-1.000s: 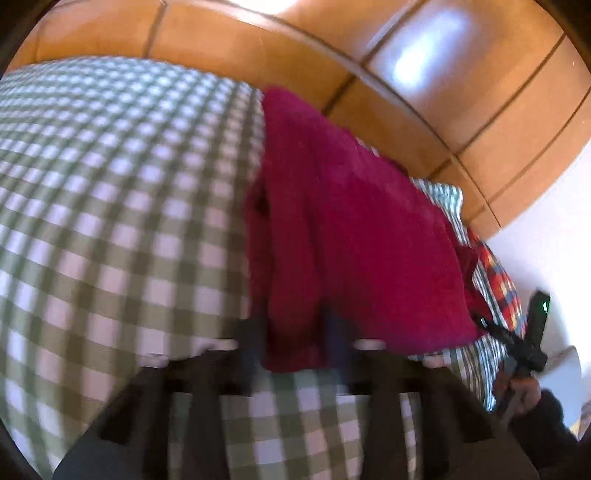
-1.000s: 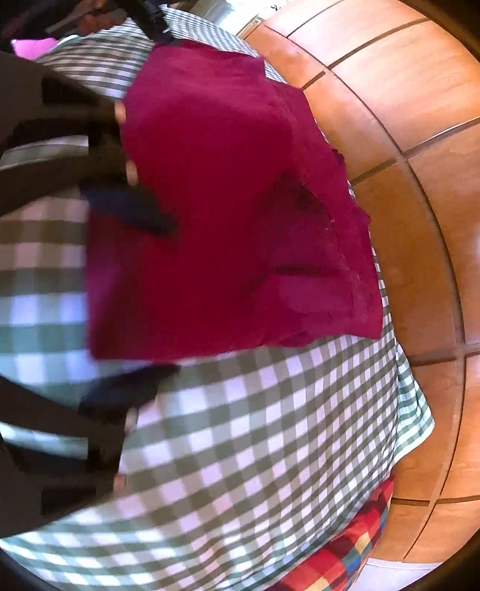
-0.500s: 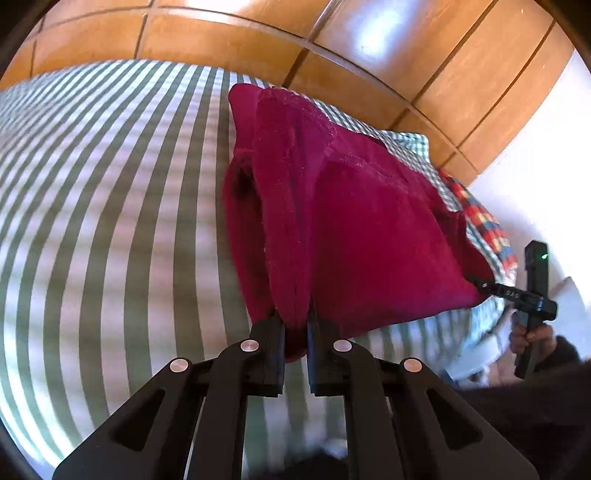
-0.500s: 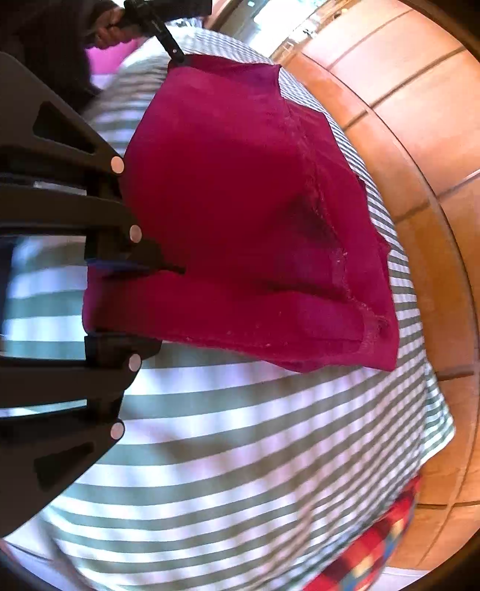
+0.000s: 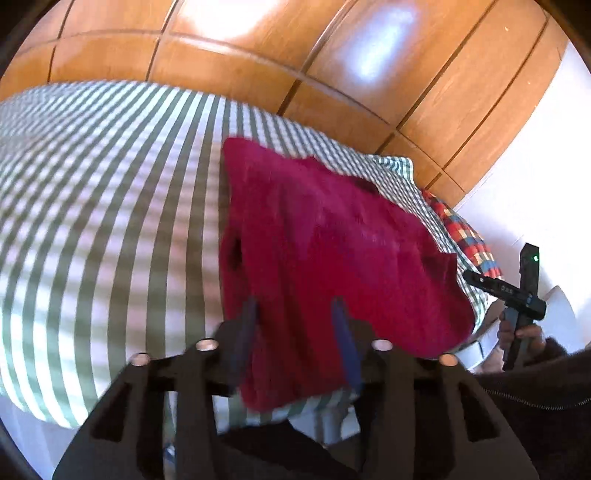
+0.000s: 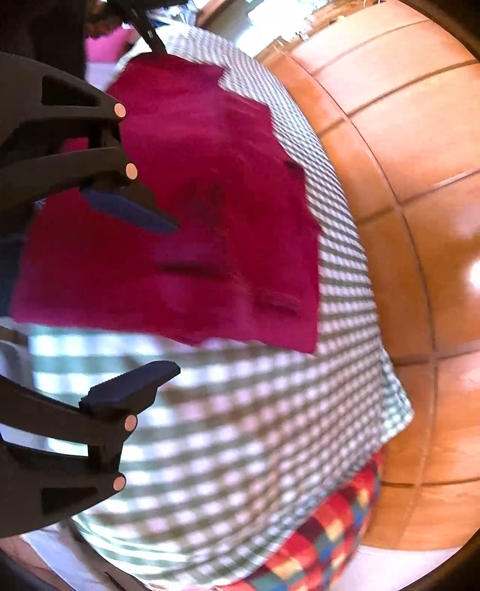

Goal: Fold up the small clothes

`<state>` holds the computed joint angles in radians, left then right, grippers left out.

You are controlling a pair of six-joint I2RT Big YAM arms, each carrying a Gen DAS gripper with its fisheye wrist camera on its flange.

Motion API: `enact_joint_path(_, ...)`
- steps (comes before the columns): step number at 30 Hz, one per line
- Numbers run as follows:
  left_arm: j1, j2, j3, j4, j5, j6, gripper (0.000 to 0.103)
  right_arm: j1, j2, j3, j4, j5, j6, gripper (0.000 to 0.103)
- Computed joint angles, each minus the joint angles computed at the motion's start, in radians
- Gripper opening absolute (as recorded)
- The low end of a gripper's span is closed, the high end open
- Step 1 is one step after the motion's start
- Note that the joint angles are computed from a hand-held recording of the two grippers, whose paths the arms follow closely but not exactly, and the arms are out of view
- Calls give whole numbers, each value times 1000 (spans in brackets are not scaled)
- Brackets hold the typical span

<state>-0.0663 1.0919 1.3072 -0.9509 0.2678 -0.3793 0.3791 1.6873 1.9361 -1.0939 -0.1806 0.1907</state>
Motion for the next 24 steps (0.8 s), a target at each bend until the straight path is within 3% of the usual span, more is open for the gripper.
enact_joint_path(2, 8, 13, 19, 20, -7, 0, 45, 3, 32, 33, 2, 16, 22, 58)
enact_joint_path(4, 34, 27, 24, 58, 36, -29, 66, 7, 76, 79, -23, 11, 27, 55)
enact_joint_path(7, 41, 76, 50, 40, 19, -23, 67, 14, 106, 105, -43, 27, 41, 32)
enact_joint_path(9, 49, 117, 69, 17, 37, -42, 65, 18, 90, 83, -27, 43, 38, 23)
enact_joint_path(11, 56, 140, 74, 10, 94, -58, 39, 27, 85, 82, -31, 68, 22, 18)
enact_joint_path(12, 53, 147, 77, 1, 97, -55, 28, 34, 80, 80, -34, 92, 8, 17)
enact_joint_path(13, 46, 145, 73, 5, 82, -43, 14, 38, 73, 77, -34, 108, -5, 9)
enact_joint_path(14, 38, 142, 69, 13, 72, -34, 9, 41, 63, 74, -34, 117, -21, 8)
enact_joint_path(19, 39, 94, 56, 94, 116, -35, 8, 53, 13, 68, 4, 128, -70, 7)
enact_joint_path(24, 44, 108, 120, 131, 119, -26, 8, 43, 59, 186, 9, 90, -52, 7)
